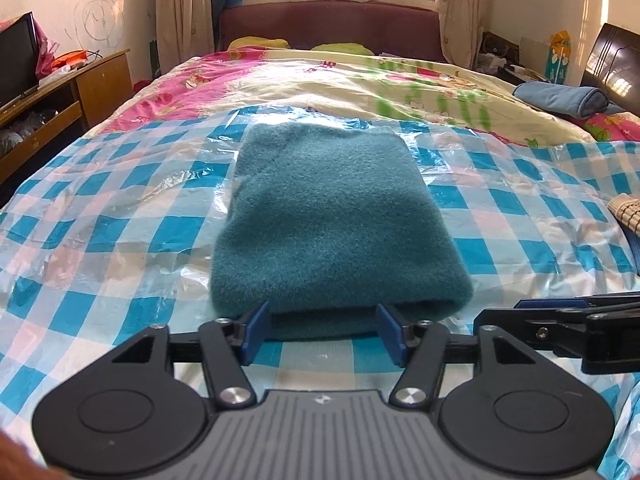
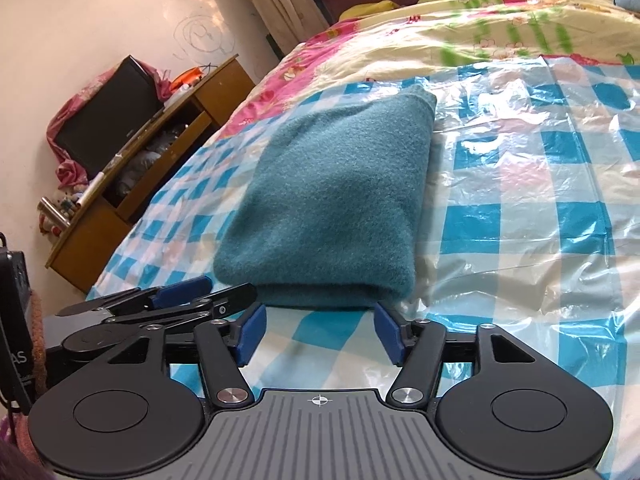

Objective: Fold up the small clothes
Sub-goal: 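Release the folded sweater and pull both grippers back from it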

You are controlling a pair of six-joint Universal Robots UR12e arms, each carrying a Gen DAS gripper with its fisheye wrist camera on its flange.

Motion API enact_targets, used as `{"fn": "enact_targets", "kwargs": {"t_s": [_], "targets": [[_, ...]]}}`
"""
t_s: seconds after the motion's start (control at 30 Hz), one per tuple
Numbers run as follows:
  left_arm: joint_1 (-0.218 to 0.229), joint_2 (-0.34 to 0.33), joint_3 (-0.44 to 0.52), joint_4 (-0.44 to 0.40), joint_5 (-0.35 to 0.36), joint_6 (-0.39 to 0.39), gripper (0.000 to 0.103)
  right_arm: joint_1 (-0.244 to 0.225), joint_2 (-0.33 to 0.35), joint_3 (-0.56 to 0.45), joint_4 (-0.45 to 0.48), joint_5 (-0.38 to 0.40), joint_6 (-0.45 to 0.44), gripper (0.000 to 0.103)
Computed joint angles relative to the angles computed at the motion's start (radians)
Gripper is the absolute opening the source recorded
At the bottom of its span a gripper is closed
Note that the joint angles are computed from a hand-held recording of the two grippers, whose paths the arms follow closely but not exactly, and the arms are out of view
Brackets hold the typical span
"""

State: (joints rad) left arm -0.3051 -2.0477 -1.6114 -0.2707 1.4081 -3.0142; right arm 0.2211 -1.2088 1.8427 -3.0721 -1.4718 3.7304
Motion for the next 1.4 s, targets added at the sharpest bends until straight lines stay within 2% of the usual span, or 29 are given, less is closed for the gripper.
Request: {"fn": "enact_targets", "kwargs": {"t_s": [0.13, 0.73, 1.17, 1.4], "targets": [[0.002, 0.009, -0.011, 0.001, -0.013, -0.011, 0.068, 0.008, -0.003, 0.002, 0.007, -0.02, 0.004, 0.065], [-0.011, 0.025, -0.031, -0.015, 0.026, -0.015, 0.078, 0.033, -0.018, 0.022, 0.011, -0.114, 0.0, 0.079], [-0.003, 0.036, -0.044, -0.041, 0.011, -0.039, 0.08, 0.04, -0.019, 0.02, 0.028, -0.138, 0.003, 0.083], [-0.004, 0.04, -0.054, -0.043, 0.031, -0.036, 0.086, 0.051, -0.018, 0.011, 0.059, -0.172, -0.009, 0.084]]}}
